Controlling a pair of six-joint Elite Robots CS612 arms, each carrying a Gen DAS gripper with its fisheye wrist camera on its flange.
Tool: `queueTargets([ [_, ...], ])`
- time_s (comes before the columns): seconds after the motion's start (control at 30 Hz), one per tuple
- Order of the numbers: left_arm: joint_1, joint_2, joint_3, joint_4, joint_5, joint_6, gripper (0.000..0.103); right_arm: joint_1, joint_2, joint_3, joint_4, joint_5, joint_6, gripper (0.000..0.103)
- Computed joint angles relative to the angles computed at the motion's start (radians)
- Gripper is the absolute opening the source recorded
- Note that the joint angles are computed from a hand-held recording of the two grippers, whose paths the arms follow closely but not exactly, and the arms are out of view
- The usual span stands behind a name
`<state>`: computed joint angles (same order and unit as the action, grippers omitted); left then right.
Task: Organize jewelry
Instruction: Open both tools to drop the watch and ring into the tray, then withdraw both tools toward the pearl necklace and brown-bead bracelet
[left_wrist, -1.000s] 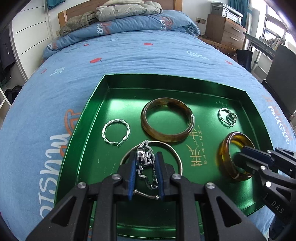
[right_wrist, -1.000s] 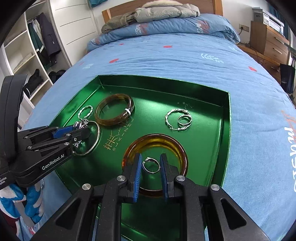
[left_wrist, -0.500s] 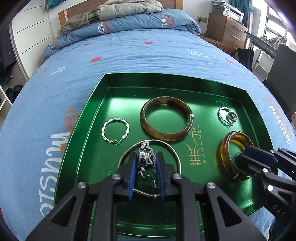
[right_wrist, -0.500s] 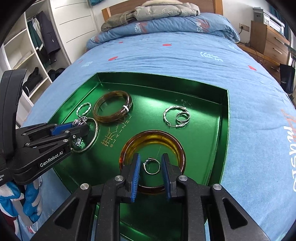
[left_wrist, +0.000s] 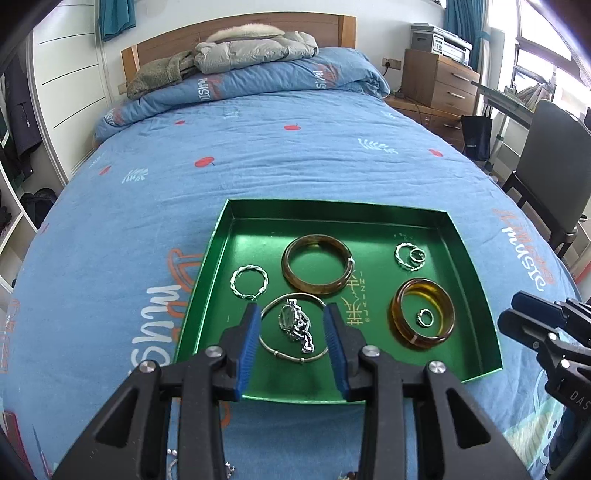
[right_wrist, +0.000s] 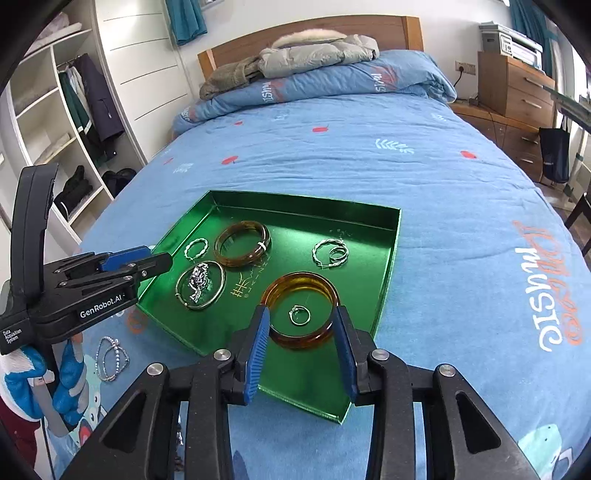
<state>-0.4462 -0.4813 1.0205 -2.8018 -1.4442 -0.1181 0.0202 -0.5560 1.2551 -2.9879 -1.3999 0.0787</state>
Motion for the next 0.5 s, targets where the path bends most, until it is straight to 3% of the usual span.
queueTargets([
  [0.5, -0.024, -0.248, 0.351, -0.261, 0.039, 0.034, 0.033, -0.003, -0.212, 0.316, -0.237, -0.035, 0.008, 0.041],
])
